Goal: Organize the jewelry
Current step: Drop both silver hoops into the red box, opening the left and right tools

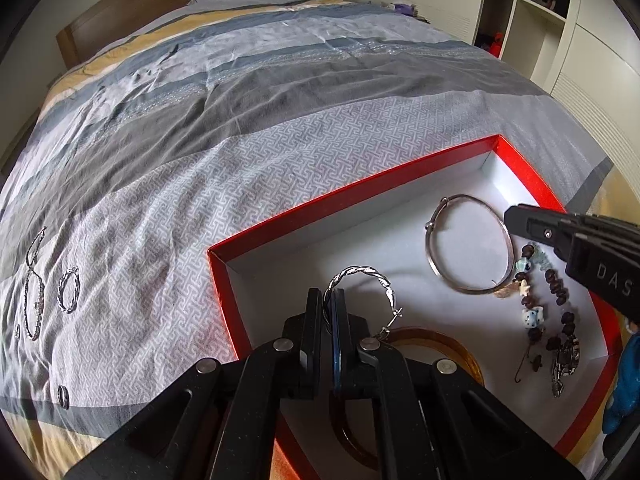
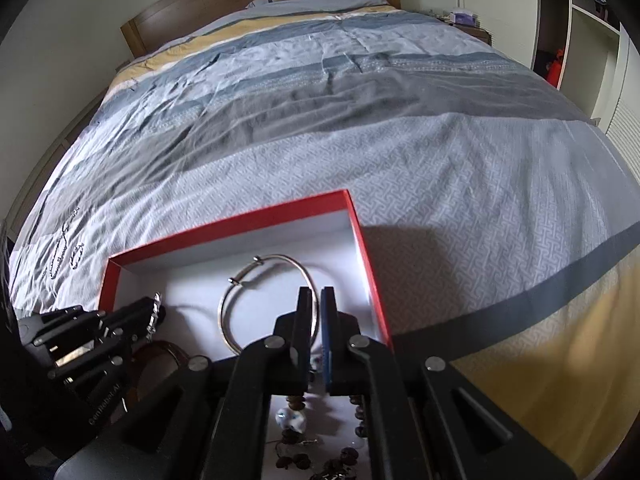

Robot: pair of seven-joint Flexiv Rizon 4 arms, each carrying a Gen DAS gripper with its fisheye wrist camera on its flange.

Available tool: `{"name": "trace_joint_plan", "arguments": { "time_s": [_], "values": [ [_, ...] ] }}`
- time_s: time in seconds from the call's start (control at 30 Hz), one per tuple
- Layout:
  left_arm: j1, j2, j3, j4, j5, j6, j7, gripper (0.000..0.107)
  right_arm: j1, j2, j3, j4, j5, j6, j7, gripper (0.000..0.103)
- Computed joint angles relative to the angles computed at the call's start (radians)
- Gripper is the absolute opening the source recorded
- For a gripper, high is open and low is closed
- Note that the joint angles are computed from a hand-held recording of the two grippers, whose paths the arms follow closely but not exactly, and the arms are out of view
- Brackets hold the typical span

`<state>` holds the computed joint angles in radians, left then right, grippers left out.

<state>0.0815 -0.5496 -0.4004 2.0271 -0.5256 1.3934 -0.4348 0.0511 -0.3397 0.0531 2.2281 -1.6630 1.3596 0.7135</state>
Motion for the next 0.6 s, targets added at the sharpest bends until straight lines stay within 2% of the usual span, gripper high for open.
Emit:
{"name": "trace_joint_plan", "arguments": {
  "time_s": [0.2, 0.4, 0.53, 0.6],
  "values": [
    [-0.009, 0.011, 0.014, 0.000, 0.004, -0.020, -0.018, 0.007, -0.008, 0.026, 0.010, 0.016, -0.020, -0.009, 0.017, 0.005],
    [0.029, 0.071, -0.036, 0.053, -0.060, -0.020, 0.038, 0.030, 0.007, 0.107, 0.022, 0.062, 0.012, -0.048, 0.001, 0.007],
    [0.044, 0.138, -0.062, 0.095, -0.152, -0.024, 0.100, 0.041, 0.031, 0.179, 0.035, 0.099, 0.060, -0.092, -0.024, 0.026],
    [0.053, 0.183, -0.074, 0.119, -0.219, -0.034, 0.145, 0.044, 0.048, 0.224, 0.047, 0.121, 0.098, -0.125, -0.042, 0.029]
  ]
}}
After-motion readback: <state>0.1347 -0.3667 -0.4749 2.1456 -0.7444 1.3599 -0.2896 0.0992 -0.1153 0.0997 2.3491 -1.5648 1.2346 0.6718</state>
